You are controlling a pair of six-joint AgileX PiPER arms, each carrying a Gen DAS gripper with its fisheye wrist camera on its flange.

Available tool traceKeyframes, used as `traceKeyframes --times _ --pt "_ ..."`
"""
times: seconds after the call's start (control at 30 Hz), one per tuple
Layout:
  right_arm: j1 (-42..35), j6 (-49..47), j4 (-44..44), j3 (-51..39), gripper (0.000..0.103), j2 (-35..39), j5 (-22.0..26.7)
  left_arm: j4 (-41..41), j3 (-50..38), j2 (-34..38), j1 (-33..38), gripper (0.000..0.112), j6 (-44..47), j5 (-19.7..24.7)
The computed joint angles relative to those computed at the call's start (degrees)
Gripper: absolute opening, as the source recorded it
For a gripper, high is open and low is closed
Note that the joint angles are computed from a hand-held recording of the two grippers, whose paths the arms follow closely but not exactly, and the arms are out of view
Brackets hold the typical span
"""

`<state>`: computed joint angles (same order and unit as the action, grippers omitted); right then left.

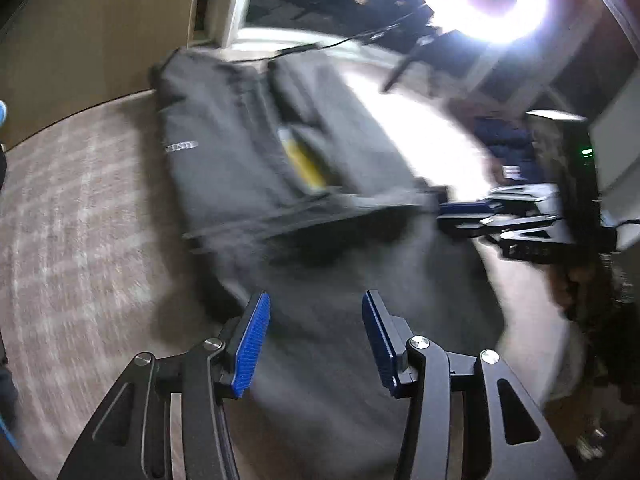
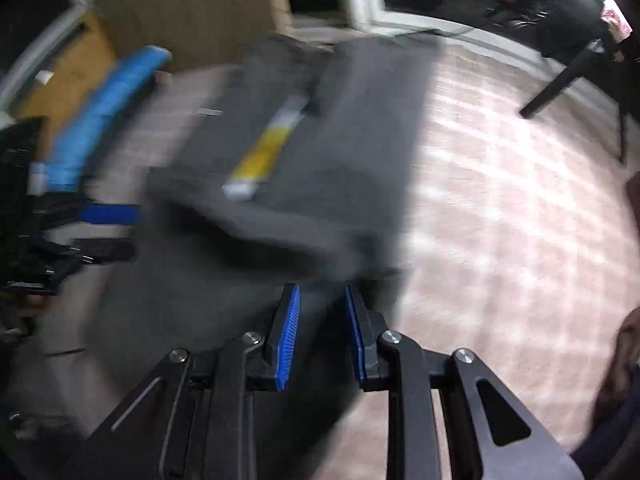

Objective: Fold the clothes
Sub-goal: 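Lift the hem and fold it toward the collar with both grippers, then release the folded sweatshirt with both grippers and lift away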

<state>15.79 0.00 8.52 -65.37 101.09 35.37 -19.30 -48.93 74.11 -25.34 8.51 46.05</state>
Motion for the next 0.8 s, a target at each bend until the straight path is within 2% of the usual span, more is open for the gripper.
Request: traceKeyframes --times 0.07,0.1,0.13,0.17,0.2,0.3,0.33,0.37,0.43,0.5,0.57,0.63,0.7,0.8 --pt "-2.28 6.07 -3.97 -1.0 0.023 -0.85 -0.2 4.58 -0.68 0.07 0.45 0.03 -6.73 0.45" --pt "-3.7 6.17 -2.52 0.4 0.024 -3.08 -1.52 3.44 -0.26 -1.47 2.39 0.03 -6.69 1.0" --pt "-5.42 3.99 1.23 2.14 0.031 -5.55 -2.56 0.0 0.97 -4.23 5.62 0.034 -4.36 1.7" --pt "-6.6 0.61 4.01 3.94 0.038 -7.44 -2.38 -1.59 1.82 -7.32 8.37 0.04 -2.72 3.51" --pt "-7.17 -0.49 4.8 5.47 0.048 -9.29 -1.89 -1.64 2.56 -10.27 9.71 0.042 -3.37 5.36" --pt "-7.06 -2.18 6.13 12.16 0.047 -15.76 -1.39 -4.85 5.3 -18.18 13.57 0.042 -3.55 11.14" --pt "-7.09 -4.4 8.63 14.26 0.039 -17.25 -0.7 -5.82 6.42 -20.4 13.3 0.042 -3.79 13.27" --pt "-7.11 -6.56 11.09 16.29 0.036 -18.66 0.08 -5.85 7.28 -22.48 12.34 0.042 -4.58 15.32" --pt "-6.44 -10.01 13.94 20.19 0.035 -21.73 1.4 -3.64 8.78 -27.03 7.66 0.042 -8.87 18.28" --pt "-3.1 -8.7 10.62 24.72 0.035 -26.31 1.04 -1.24 10.66 -30.69 3.53 0.043 -12.98 19.73" --pt "-1.88 -10.27 11.04 27.27 0.035 -27.68 0.83 0.59 12.32 -33.47 0.63 0.043 -15.84 21.34" --pt "-1.55 -13.69 13.56 29.49 0.035 -27.54 0.33 -0.98 14.33 -33.6 1.9 0.043 -14.7 21.43" --pt "-0.8 -14.56 14.07 30.09 0.035 -26.2 -1.19 -1.46 15.46 -33.09 0.77 0.043 -15.14 19.59" --pt "-3.26 -18.96 18.63 29.76 0.035 -24.99 -0.48 -3.79 16.48 -31.82 0.02 0.039 -14.02 15.87"
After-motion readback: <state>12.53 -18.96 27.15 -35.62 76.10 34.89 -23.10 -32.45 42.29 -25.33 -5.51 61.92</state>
